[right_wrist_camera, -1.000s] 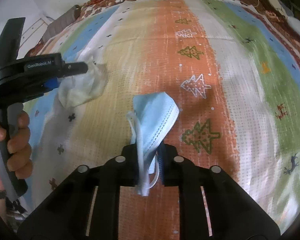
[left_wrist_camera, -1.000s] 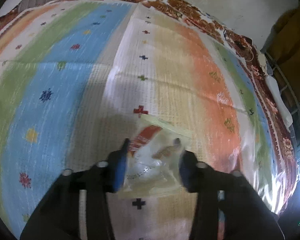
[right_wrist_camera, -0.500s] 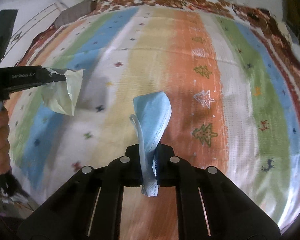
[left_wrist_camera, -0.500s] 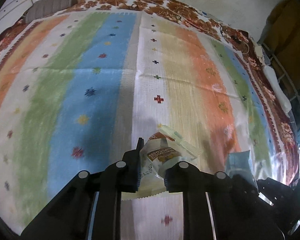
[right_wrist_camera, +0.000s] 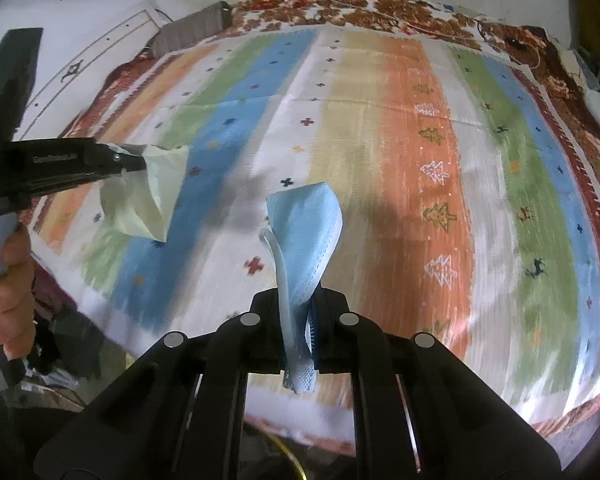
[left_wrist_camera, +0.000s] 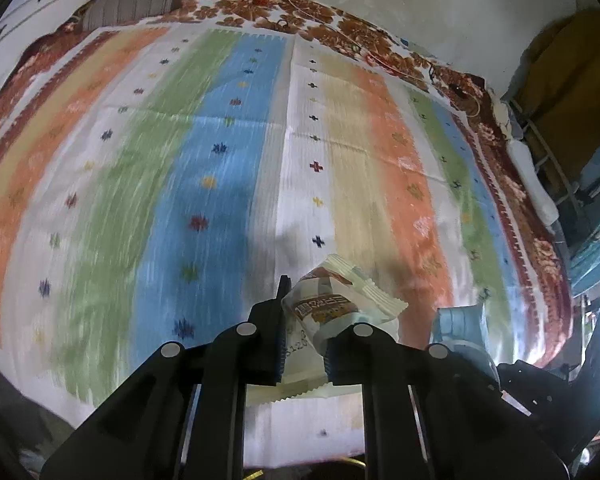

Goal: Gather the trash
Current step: 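Lift and carry the wrapper and blue mask over the gold-rimmed bin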

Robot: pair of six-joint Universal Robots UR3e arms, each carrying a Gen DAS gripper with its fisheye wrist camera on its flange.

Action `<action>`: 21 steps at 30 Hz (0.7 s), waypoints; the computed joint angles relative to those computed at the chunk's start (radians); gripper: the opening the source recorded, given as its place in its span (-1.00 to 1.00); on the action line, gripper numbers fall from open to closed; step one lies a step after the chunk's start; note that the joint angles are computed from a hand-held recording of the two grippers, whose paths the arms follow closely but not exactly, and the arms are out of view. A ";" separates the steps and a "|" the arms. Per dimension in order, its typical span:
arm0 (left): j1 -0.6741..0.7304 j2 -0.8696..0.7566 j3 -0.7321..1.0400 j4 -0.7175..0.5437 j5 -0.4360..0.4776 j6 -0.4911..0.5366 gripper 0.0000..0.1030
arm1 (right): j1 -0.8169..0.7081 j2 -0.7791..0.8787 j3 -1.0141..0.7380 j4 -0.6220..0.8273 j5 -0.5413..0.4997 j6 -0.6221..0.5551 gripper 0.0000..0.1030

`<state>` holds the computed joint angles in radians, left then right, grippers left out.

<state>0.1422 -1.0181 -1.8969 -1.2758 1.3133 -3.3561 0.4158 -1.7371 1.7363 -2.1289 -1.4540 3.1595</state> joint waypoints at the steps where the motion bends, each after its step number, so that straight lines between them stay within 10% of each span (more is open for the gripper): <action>1: -0.005 0.019 0.002 -0.015 -0.001 -0.003 -0.75 | 0.002 -0.021 0.005 0.011 0.002 0.003 -0.86; 21: 0.064 0.416 0.110 -0.445 -0.120 0.040 -0.75 | 0.065 -0.360 0.081 0.173 -0.003 0.034 -0.86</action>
<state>0.2061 -0.6020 -1.7873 -1.7205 1.1937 -3.3157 0.4810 -2.0969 1.8172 -1.9557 -1.4569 3.1938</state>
